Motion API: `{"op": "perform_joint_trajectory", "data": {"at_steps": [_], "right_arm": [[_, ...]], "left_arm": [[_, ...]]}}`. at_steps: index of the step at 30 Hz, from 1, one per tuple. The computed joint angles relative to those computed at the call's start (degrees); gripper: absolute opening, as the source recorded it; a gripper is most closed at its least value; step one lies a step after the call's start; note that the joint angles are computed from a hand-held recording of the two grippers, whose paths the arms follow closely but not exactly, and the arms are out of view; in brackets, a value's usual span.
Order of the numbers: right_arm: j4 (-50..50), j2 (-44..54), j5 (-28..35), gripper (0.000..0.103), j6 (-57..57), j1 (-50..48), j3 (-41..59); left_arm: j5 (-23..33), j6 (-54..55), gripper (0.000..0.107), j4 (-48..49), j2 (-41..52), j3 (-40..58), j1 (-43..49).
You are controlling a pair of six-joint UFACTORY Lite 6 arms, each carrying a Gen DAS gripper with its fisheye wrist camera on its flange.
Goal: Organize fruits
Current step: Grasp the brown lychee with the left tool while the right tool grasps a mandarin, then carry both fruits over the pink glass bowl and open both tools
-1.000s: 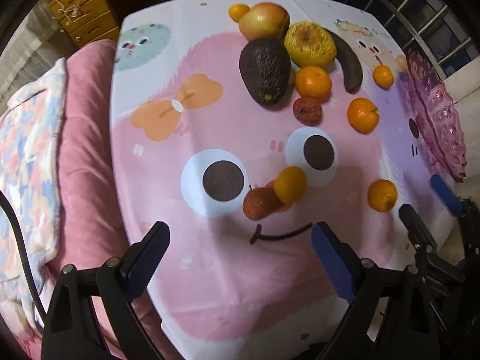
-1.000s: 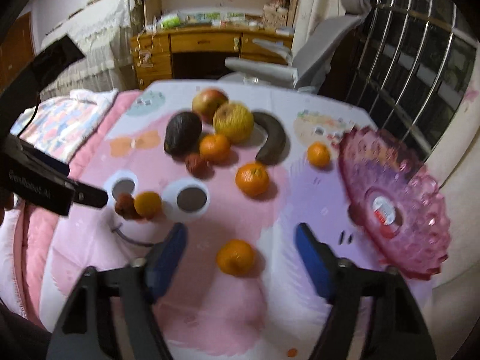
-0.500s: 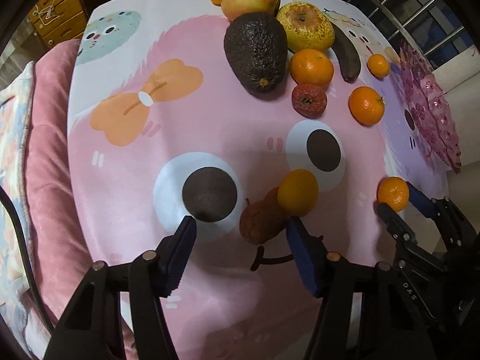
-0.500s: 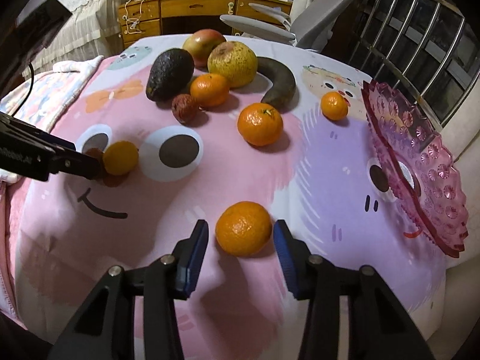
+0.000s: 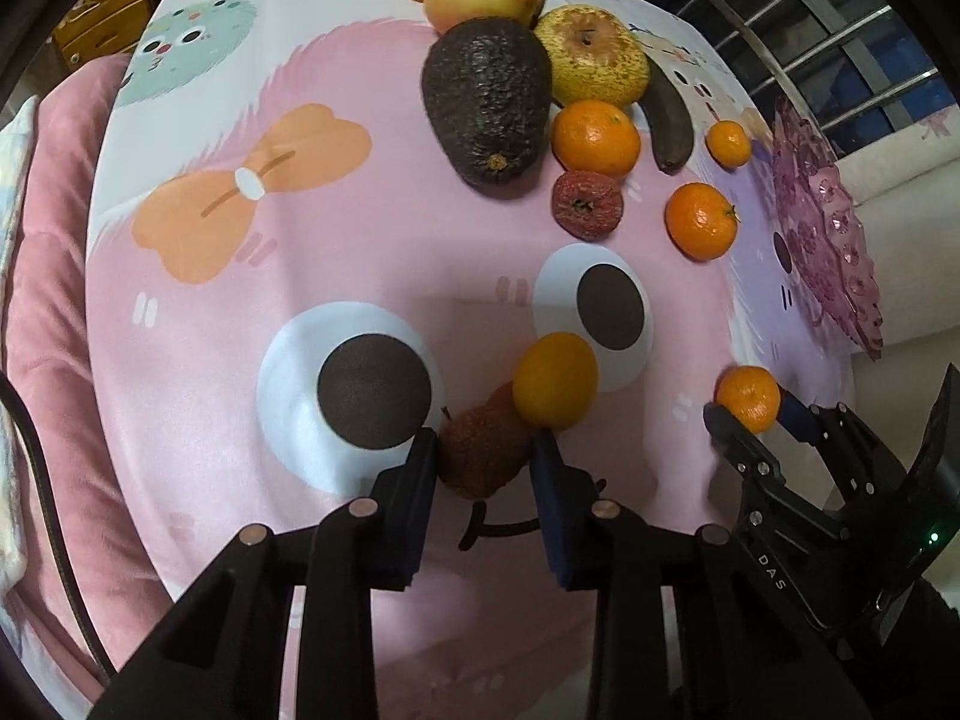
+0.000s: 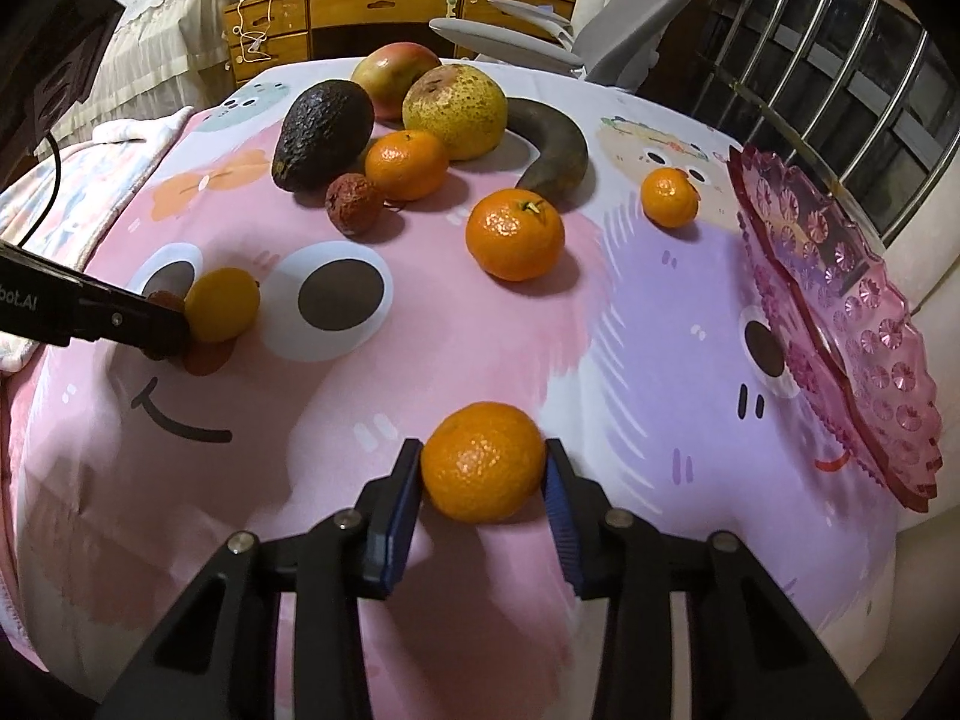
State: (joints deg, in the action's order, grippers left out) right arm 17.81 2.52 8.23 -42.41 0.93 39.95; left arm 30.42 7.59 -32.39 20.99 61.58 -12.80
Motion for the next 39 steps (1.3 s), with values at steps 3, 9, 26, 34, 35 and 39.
{"op": "perform_joint_trajectory", "data": {"at_steps": [3,9,26,34,35,39], "right_arm": [[-1.8,-0.61,3.18,0.039,3.27,-0.86,0.43],[2.96,-3.64,11.31,0.039,0.44,-4.59,-0.23],[17.07,-4.71,33.96,0.039,-29.83,-22.54,10.03],[18.0,4.59,48.89,0.039,-44.09,-31.96,26.42],[17.99,5.84,50.08,0.039,-44.64,-32.44,28.44],[17.19,12.36,55.85,0.039,-47.13,-35.72,38.71]], "left_arm": [[0.56,-1.32,0.029,0.32,-2.45,-1.64,0.89],[1.54,-6.19,0.029,1.53,-8.28,-3.71,-0.17],[4.49,-60.68,0.029,31.86,-21.92,-3.63,-23.21],[9.99,-86.07,0.029,45.77,-9.7,14.27,-36.72],[10.85,-86.98,0.029,46.69,-7.84,16.93,-37.73],[16.12,-87.72,0.029,49.78,1.98,32.09,-40.68]]}}
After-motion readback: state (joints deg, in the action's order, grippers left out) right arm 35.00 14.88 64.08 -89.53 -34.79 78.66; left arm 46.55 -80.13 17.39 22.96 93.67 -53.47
